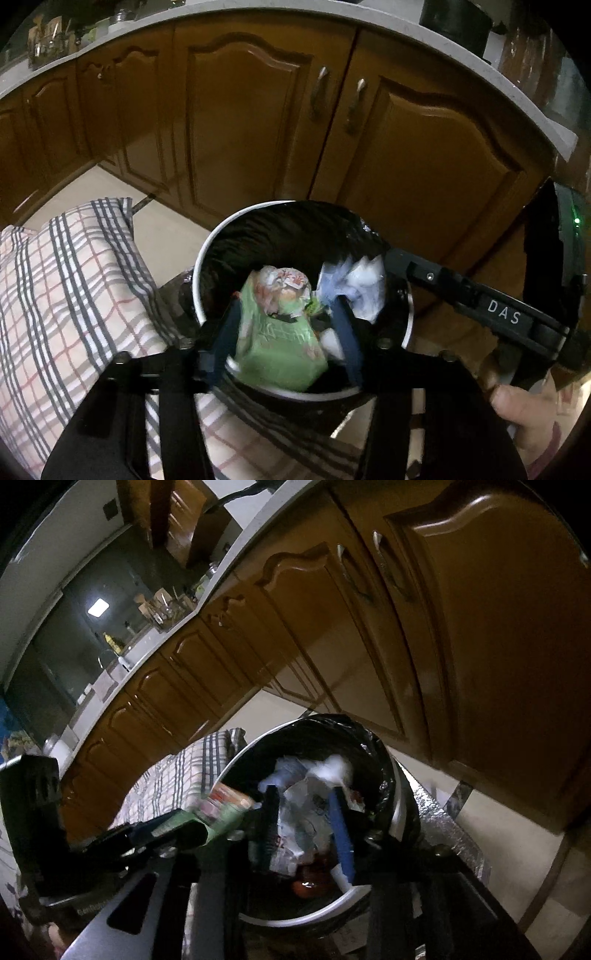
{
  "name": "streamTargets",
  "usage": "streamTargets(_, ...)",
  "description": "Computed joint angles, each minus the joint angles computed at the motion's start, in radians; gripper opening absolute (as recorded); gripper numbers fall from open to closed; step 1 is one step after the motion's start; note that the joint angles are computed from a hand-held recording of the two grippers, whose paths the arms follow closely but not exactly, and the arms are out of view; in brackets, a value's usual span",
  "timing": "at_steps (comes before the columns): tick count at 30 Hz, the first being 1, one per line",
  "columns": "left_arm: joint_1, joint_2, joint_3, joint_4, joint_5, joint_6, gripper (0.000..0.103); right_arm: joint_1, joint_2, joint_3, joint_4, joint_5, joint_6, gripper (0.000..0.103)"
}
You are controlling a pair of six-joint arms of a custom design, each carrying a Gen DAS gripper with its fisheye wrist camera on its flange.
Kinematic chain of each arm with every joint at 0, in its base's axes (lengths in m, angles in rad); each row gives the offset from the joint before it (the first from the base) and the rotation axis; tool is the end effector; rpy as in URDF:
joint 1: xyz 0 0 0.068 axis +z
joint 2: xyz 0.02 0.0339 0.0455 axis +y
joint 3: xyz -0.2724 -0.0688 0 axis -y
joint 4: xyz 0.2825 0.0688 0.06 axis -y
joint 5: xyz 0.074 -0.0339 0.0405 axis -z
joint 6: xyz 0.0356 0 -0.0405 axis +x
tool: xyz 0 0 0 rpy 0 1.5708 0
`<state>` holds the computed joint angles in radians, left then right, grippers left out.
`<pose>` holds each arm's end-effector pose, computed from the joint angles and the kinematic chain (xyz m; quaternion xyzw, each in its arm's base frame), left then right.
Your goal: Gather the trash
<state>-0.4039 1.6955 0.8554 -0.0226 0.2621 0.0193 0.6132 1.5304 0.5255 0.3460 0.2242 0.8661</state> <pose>0.3252 -0.1490 0.1311 0.2396 0.8997 -0.1860 0.3140 0.2475 0.1645 0.1128 0.1614 0.8789 0.2207 0.3909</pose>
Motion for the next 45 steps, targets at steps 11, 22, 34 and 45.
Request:
streamTargets(11,0.108,-0.115,-0.131,0.035,0.060,-0.010,0.067,0.082,-0.076,-0.062,0.046,0.078,0.048,0.060)
streamTargets(22,0.299,-0.266,-0.293,0.041,0.152,-0.002,0.072,0.289,-0.051,-0.021,0.040,0.282,0.105,0.080)
streamTargets(34,0.575,-0.580,-0.541,0.070,0.309,0.091,0.088,0.570,0.085,0.110,-0.064,0.652,0.199,0.095)
streamTargets(45,0.698,-0.998,-0.688,-0.039,0.347,0.153,0.103,0.722,0.125,0.248,-0.274,0.923,0.130,0.103)
